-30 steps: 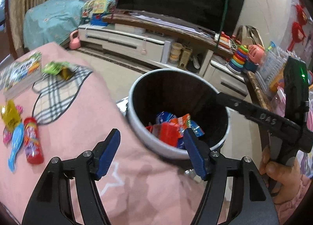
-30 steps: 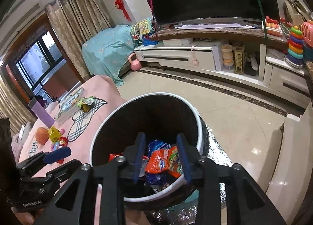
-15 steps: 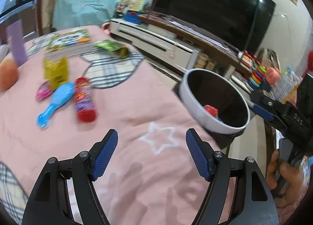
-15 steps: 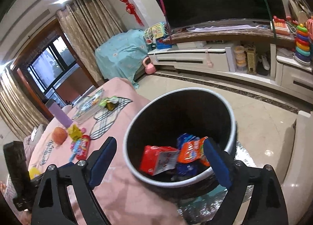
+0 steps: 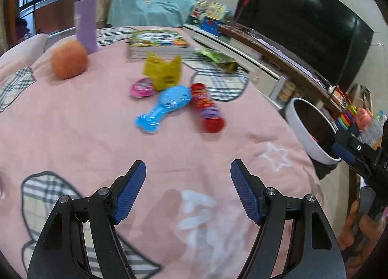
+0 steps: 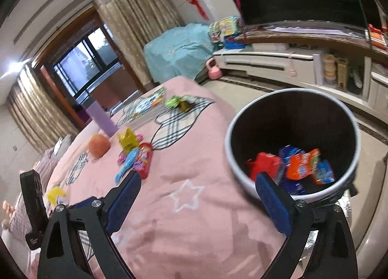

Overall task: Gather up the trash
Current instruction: 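Move both open tools back over the bed toward the brush and tube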

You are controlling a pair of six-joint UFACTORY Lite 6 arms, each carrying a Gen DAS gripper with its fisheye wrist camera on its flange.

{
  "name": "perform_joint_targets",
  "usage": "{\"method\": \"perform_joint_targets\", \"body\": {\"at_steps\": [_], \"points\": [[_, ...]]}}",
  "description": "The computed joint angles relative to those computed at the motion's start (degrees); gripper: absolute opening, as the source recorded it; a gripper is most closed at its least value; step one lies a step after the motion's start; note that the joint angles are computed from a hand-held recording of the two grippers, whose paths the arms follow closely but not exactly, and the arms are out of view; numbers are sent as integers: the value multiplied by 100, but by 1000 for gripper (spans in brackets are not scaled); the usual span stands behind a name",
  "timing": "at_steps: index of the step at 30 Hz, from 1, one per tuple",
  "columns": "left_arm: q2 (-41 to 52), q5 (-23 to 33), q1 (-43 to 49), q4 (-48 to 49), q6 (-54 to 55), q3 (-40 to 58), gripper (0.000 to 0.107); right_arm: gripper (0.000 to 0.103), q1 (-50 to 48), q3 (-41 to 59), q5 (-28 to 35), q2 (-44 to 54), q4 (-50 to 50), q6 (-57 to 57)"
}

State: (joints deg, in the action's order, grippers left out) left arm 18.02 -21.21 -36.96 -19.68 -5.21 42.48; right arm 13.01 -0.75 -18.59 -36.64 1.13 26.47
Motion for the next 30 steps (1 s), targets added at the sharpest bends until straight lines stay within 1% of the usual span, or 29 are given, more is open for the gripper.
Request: {"method": "perform_joint_targets", "body": {"at_steps": [3,7,9,15,18,22,25,30], "points": [[-103,-108,279,353,-275,-249,74,96,724,254,-513,869,1097,-667],[-127,-189,617,792,-597,-446,74,96,1395,696,-1030,1946,1684,-855],[-110,-229,763,1022,-745,-511,74,96,1642,937,-1165,2391,1886,-928],[-15,-319,1076,1335,-887,-593,74,96,1969,1633,-1348,3471,1910,-874],[101,-332,1195,1408,-890,-538,74,96,1944,2084,-1375,4061,1655,-723],[249,-301,1292,1449,-877,-414,74,96,1972,2753,-1318,4766,1528,-721],[364,-276,1282,1172,-595,-318,77,96,1934,3210,-1273,5229,1269,-581],[524,-228,1355,1232,-601,-138,77,95,1913,3946,-1055,5859,1273,-835]]}}
